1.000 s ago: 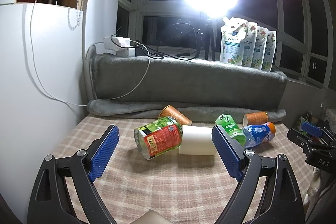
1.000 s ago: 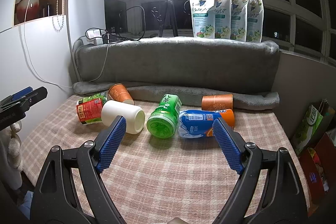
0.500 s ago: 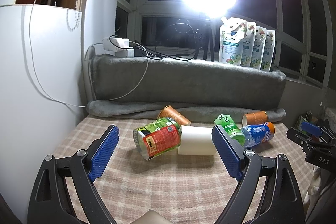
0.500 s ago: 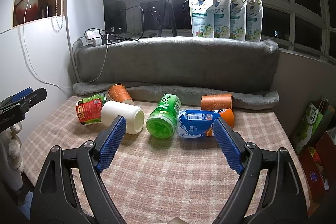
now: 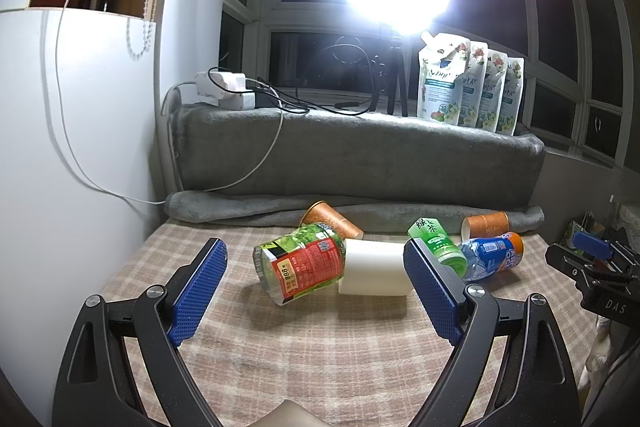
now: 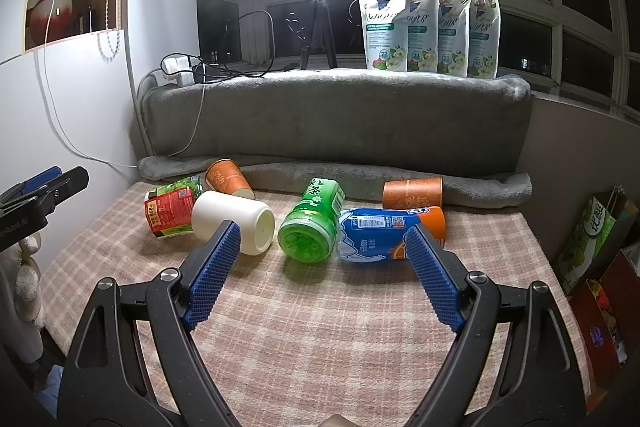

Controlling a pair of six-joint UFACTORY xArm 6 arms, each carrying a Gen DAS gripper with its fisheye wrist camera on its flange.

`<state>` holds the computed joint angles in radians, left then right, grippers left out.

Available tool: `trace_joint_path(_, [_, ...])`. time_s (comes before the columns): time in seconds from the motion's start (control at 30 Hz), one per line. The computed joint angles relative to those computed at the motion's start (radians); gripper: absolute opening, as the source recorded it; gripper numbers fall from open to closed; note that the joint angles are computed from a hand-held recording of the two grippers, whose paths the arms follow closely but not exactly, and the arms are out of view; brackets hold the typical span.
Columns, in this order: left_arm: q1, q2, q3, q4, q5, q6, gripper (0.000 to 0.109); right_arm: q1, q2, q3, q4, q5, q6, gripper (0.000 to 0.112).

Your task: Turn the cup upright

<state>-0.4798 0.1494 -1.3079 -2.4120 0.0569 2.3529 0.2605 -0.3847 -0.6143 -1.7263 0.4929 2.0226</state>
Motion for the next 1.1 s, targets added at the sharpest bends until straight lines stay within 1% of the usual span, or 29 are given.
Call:
trace_joint_path(0.47, [0.0,0.0,0.0,-0.007,-0.001,0.007,0.09,-0.002,0.004,-0.001,-0.002,-0.003,0.002,0.087])
trace_joint_path(0.7, [-0.004,0.003,0.0,0.014,-0.003,-0.012,0.09,-0.004,0.012,-0.01,0.004,-0.008,-0.01,0.087])
trace_joint_path(0.8, [-0.006,0.006,0.0,0.029,-0.002,-0.028,0.09,-0.003,0.038,-0.033,0.012,-0.012,-0.025,0.087])
trace_joint_path(0.9, [-0.006,0.01,-0.002,0.036,-0.003,-0.037,0.09,-0.02,0.059,-0.052,0.011,-0.045,-0.035,0.087])
trace_joint_path(1.03, [-0.007,0.022,-0.002,0.128,-0.001,-0.139,0.09,-0.046,0.093,-0.091,0.025,-0.092,-0.083,0.087])
trace_joint_path(1.07, [-0.007,0.025,-0.001,0.16,0.0,-0.176,0.09,-0.062,0.115,-0.114,0.028,-0.12,-0.099,0.087])
trace_joint_path(1.1, [-0.006,0.027,0.001,0.184,0.003,-0.205,0.09,-0.062,0.115,-0.114,0.028,-0.12,-0.099,0.087])
